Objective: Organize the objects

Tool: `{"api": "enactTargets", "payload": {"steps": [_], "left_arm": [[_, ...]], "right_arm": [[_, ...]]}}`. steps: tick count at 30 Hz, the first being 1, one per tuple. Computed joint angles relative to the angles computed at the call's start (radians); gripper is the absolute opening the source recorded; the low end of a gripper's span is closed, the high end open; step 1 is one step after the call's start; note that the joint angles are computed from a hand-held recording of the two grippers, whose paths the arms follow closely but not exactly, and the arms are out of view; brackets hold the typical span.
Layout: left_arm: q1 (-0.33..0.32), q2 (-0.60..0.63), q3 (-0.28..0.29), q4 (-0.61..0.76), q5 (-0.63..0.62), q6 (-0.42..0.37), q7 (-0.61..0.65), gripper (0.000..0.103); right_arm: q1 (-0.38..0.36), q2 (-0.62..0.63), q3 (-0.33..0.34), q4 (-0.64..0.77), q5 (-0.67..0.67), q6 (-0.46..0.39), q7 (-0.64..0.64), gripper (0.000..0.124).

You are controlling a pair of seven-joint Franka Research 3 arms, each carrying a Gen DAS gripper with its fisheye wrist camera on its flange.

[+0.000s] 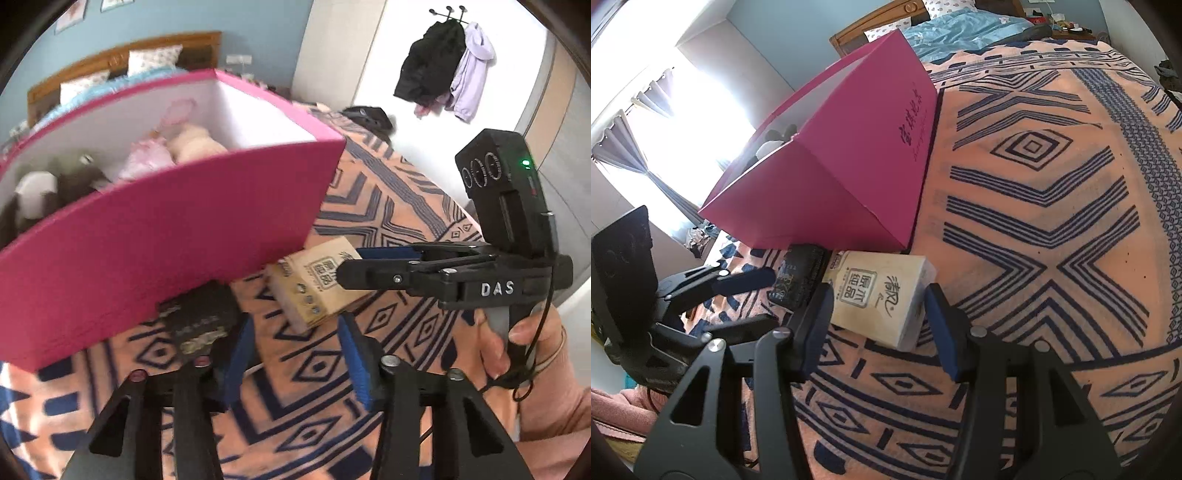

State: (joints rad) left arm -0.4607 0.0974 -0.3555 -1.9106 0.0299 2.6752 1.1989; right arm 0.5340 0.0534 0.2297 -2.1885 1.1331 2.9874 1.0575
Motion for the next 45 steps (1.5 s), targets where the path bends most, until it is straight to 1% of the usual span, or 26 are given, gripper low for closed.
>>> {"api": "enactTargets", "payload": {"steps": [1, 3, 6, 7, 8, 9, 17, 21, 28, 40, 45], "left_arm": [[-0.001, 0.03, -0.001, 0.037, -0.005, -0.014, 0.004, 0.038], [0.014, 0.041, -0.01, 0.046, -0.063, -0.022, 0.044, 0.034], [0.028, 0.055, -0.02, 0.056, -0.138, -0.034, 0.087, 0.034], [0.035, 0.059, -0.026, 0.058, -0.168, -0.035, 0.107, 0.033], [0.035, 0.062, -0.026, 0.061, -0.179, -0.038, 0.111, 0.033], [0.034, 0.061, -0.023, 0.058, -0.178, -0.037, 0.107, 0.032], [0.032, 0.023, -0.026, 0.014, -0.226, 0.002, 0.133, 0.032], [0.02, 0.001, -0.016, -0.006, -0.198, 0.022, 0.103, 0.032], [0.007, -0.046, -0.007, -0.049, -0.173, 0.058, 0.072, 0.032], [-0.01, -0.076, 0.005, -0.066, -0.038, 0.074, -0.028, 0.032], [-0.012, -0.107, 0.01, -0.095, -0.045, 0.096, -0.022, 0.032]], "right_arm": [[0.0, 0.001, 0.0, 0.001, 0.004, 0.0, -0.002, 0.054], [-0.003, 0.004, -0.001, 0.003, 0.019, -0.005, -0.009, 0.054], [-0.007, 0.008, 0.001, 0.009, 0.053, -0.013, -0.04, 0.053], [-0.007, 0.009, 0.001, 0.01, 0.057, -0.014, -0.043, 0.049], [-0.006, 0.011, 0.001, 0.01, 0.053, -0.007, -0.038, 0.046], [-0.007, 0.012, 0.001, 0.011, 0.061, -0.012, -0.047, 0.038], [0.001, -0.002, 0.004, -0.002, 0.051, 0.006, -0.04, 0.038], [0.011, -0.014, 0.005, -0.008, 0.036, 0.017, -0.037, 0.038], [0.033, -0.036, 0.007, -0.016, 0.063, 0.043, -0.074, 0.038], [0.065, -0.057, 0.004, -0.03, -0.001, 0.072, -0.031, 0.038], [0.075, -0.066, 0.004, -0.032, -0.041, 0.085, -0.003, 0.038]]}}
